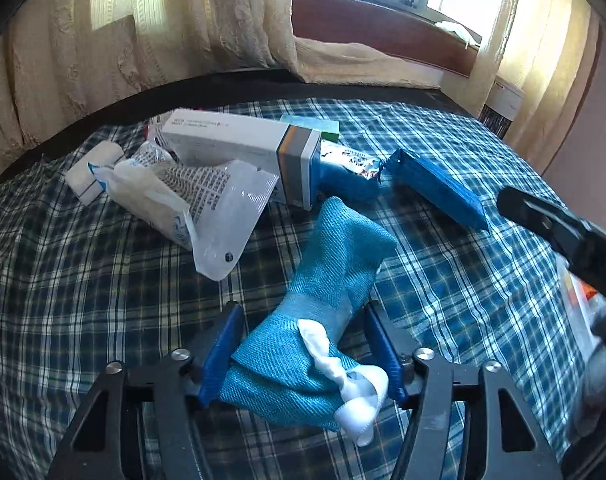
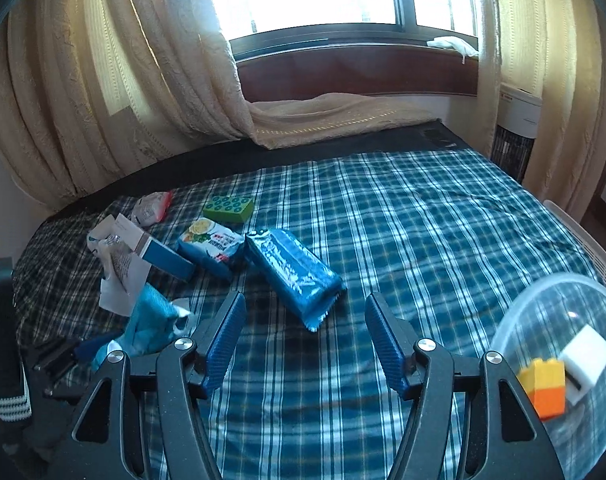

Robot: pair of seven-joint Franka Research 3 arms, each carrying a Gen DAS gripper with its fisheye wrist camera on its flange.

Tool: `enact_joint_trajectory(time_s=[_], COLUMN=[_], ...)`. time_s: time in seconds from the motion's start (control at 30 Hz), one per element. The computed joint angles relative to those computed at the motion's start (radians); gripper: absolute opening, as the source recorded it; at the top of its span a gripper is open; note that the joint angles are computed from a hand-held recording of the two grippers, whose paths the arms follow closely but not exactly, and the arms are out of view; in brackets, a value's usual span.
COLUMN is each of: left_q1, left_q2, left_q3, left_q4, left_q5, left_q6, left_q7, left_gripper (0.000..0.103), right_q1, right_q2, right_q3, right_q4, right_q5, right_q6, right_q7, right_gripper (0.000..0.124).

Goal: Organize objects
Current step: 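Grasp the blue snack packet with the right gripper and lift it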

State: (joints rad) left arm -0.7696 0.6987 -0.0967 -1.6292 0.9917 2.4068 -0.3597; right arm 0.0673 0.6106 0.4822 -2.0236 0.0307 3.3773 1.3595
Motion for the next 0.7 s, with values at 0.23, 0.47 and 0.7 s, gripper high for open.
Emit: enact_joint_trajectory(time_s=[0.23,0.47,0.7], left_q1=[0.0,-0.02,-0.008], left_q2=[-0.021,-0.044,-0.061], left_q3=[0.002,0.004,-0.01], left_q4=[-0.029,-0.04,-0.062], left_q5=[0.025,0.076,0.097], left_q6=[0.028,0.009,0.002], left_q7=[-0.023,-0.052,-0.088], left_gripper=[0.057,0.057,0.057], right_q1=[-0.017,0.019,0.072], right_q2=[0.097,0.17,0.198], right_q3=[0.044,0.032,-0.01], right_q4=[0.159,0.284,0.352], right_q5=[0.046,0.113,0.179], right_q6=[-0.139,-0.233,-0.292], right_q7=[-0.056,-0.139,-0.212], right_gripper=[0.064,0.066,0.067])
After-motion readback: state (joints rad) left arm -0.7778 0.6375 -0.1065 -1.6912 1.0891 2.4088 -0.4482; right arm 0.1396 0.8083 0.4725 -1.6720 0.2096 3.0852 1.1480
